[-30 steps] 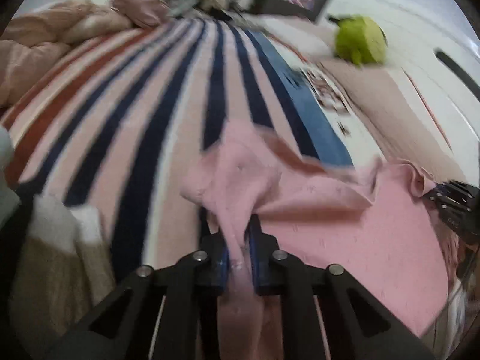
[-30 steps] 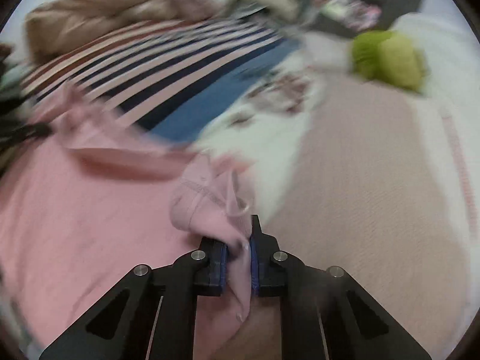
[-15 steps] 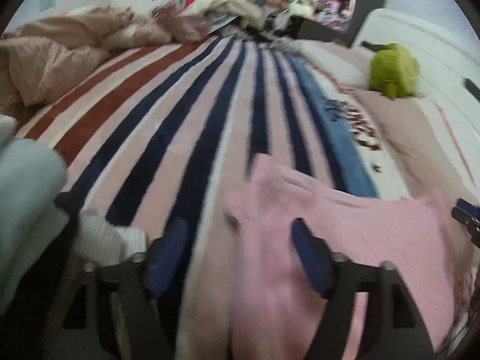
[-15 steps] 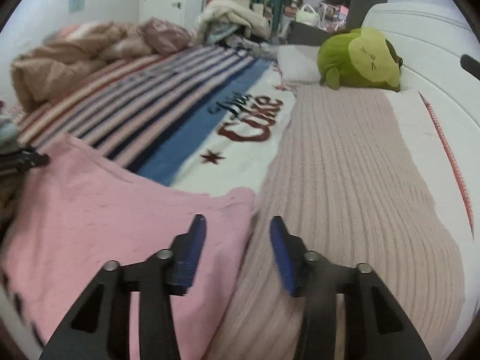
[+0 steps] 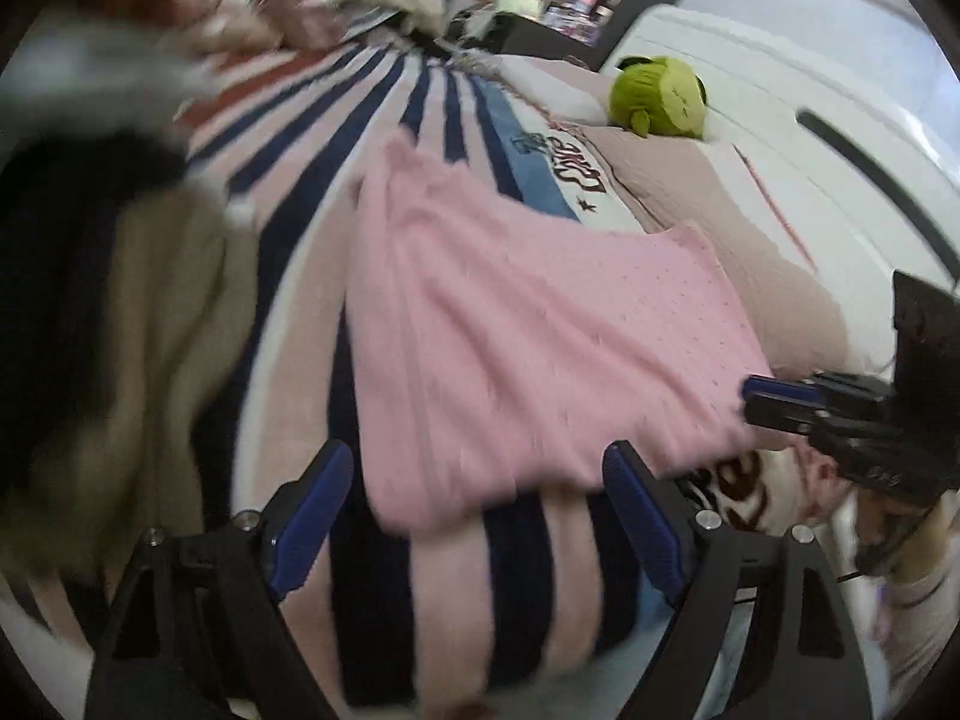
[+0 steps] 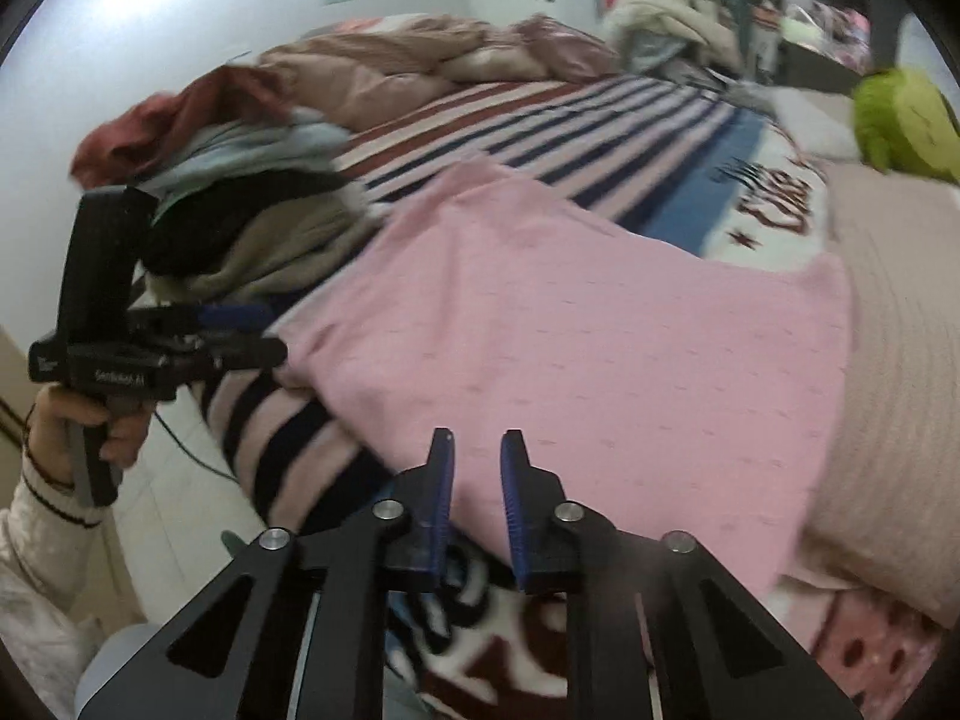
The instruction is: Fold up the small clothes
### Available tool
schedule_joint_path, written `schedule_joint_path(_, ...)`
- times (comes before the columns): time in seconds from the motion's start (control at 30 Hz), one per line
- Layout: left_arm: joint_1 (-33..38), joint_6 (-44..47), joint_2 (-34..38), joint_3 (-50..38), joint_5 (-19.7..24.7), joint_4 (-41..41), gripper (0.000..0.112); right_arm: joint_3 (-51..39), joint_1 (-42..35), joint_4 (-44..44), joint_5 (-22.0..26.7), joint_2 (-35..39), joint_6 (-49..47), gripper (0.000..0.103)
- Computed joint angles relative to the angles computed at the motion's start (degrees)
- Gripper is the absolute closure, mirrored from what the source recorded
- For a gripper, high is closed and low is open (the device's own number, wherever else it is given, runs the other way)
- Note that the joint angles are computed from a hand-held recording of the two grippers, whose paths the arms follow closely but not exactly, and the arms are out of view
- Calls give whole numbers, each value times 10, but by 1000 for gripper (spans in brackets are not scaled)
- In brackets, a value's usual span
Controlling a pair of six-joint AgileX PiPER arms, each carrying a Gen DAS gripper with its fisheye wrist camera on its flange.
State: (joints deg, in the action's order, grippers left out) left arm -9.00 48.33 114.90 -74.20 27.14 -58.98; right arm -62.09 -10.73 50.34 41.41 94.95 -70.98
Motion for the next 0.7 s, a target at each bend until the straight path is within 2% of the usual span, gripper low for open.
schedule_joint_path(0.03,13,30,3,18,26,-53,29,3,11,1,-10,0,2,93)
schedule_joint_path(0.1,27,66,20,32,71,-104,29,5,36,-12,-42,4,20,93)
schedule_joint_path(0.2,19,139,32,48,61,-176,29,-13,59,-82,-86,37,92,93)
schedule_joint_path(0.3,23,169,73,8,107,-246,29,-39,54,-130,-70,80,137,94)
schedule_joint_path(0.33,22,162,88,-11,106,-255,29,-39,53,-127,-74,90,132,94)
schedule_joint_path(0.4,5,142,109,-47,62,-266,44,-30,55,-118,-86,85,116,94)
schedule_joint_path(0.43,-1,127,115,-61,44,-258,71,-30,52,-112,-82,80,110,93)
schedule_joint_path(0.47,-5,106,123,-79,30,-246,87,-29,45,-90,-73,75,90,93)
schedule_joint_path(0.53,-1,118,130,-98,43,-258,89,-26,24,-33,-42,69,38,93)
schedule_joint_path(0.63,-20,134,102,-104,12,-223,92,-45,-3,-28,2,90,46,93)
schedule_joint_path(0.7,-35,130,83,-115,1,-187,93,-56,-38,14,42,103,24,93)
